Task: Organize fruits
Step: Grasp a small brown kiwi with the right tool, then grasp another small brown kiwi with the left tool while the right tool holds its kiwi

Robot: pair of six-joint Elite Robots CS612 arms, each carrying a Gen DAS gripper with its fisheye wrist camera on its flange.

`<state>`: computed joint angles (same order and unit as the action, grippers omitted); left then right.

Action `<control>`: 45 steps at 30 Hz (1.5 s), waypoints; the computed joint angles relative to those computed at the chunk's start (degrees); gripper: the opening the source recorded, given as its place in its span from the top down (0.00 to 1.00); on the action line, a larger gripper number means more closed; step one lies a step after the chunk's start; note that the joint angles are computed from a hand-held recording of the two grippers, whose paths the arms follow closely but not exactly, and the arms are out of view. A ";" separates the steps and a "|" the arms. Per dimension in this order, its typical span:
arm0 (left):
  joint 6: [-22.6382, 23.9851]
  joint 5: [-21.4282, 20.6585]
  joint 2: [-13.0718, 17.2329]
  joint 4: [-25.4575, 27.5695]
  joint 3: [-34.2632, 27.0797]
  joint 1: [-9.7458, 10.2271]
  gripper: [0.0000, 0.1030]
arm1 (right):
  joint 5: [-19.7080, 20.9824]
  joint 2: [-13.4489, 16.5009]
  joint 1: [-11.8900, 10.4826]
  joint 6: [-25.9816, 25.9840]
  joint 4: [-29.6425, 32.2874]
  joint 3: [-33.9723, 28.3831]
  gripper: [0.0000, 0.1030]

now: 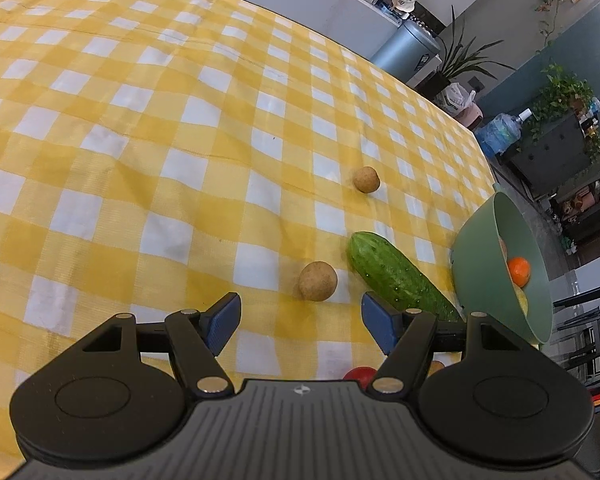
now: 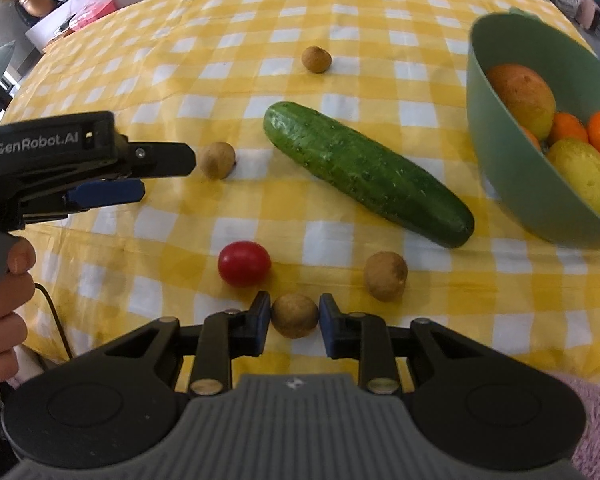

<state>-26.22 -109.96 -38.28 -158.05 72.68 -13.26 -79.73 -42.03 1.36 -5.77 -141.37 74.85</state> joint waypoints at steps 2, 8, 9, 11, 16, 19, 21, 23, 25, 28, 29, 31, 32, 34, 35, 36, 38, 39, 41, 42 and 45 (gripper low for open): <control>-0.21 0.03 -0.02 -0.15 0.14 0.02 0.22 | -2.27 -0.03 0.35 -0.30 -1.29 0.16 0.78; 1.10 -3.29 0.81 -5.14 0.41 0.38 0.22 | -3.01 -0.68 -0.19 2.22 -7.72 1.74 0.78; 2.00 -3.84 1.04 -6.53 0.55 0.40 0.22 | -4.32 -0.59 -0.01 1.40 -7.66 1.63 0.78; 3.56 -4.60 1.32 -8.23 0.72 0.31 0.23 | -2.98 -0.51 -0.18 0.54 -7.96 1.69 0.78; 6.61 -3.75 1.64 -10.72 1.07 -0.46 0.25 | -5.24 0.30 0.73 -3.85 -6.06 0.73 0.78; 8.23 -1.39 1.62 -11.10 1.24 -1.02 0.26 | -6.38 0.88 0.91 -3.73 -5.82 0.19 0.78; 9.12 -0.60 1.87 -11.60 1.07 -1.27 0.26 | -5.90 0.98 0.74 -3.67 -5.74 0.06 0.77; 9.93 -1.30 2.24 -11.89 0.66 -1.28 0.26 | -6.73 1.16 0.86 -3.80 -5.08 -0.16 0.77; 11.27 -1.33 2.24 -10.19 0.38 -1.41 0.26 | -6.63 1.21 0.83 -4.03 -5.14 -0.07 0.76; 12.05 1.16 2.19 -8.81 0.39 -1.87 0.31 | -6.07 1.25 0.70 -4.09 -5.36 -0.06 0.76; 12.59 1.90 2.21 -8.51 0.35 -2.03 0.33 | -5.80 1.24 0.64 -3.93 -5.41 -0.02 0.76; 13.28 2.91 2.29 -9.33 0.44 -2.27 0.33 | -5.54 1.18 0.59 -3.79 -5.44 0.06 0.76; 13.65 3.30 2.27 -9.48 0.50 -2.37 0.34 | -5.49 1.17 0.59 -3.85 -5.46 0.08 0.76; 14.54 4.74 2.23 -9.83 0.69 -2.69 0.41 | -5.28 1.16 0.54 -3.79 -5.52 0.11 0.76; 15.22 5.83 2.15 -10.11 0.89 -2.90 0.43 | -5.09 1.13 0.50 -3.73 -5.52 0.15 0.75; 15.74 7.20 2.04 -10.30 1.09 -3.13 0.55 | -4.98 1.17 0.46 -3.69 -5.49 0.09 0.75; 17.16 10.93 1.70 -10.74 1.74 -3.76 0.68 | -4.83 1.16 0.45 -3.64 -5.47 0.10 0.74; 17.50 10.82 1.68 -10.90 1.84 -3.74 0.70 | -4.81 1.15 0.46 -3.63 -5.46 0.10 0.73; 17.28 10.39 1.60 -11.00 1.95 -3.66 0.73 | -4.77 1.15 0.47 -3.70 -5.40 0.08 0.73; 17.14 10.35 1.58 -11.05 1.98 -3.63 0.73 | -4.79 1.17 0.48 -3.73 -5.36 0.04 0.73; 16.56 10.05 1.42 -11.49 2.31 -3.44 0.73 | -4.81 1.18 0.50 -3.59 -5.41 0.04 0.75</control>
<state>-9.65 -99.91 -36.86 -169.54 74.99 -16.69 -84.54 -40.86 1.85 -9.36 -146.77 74.89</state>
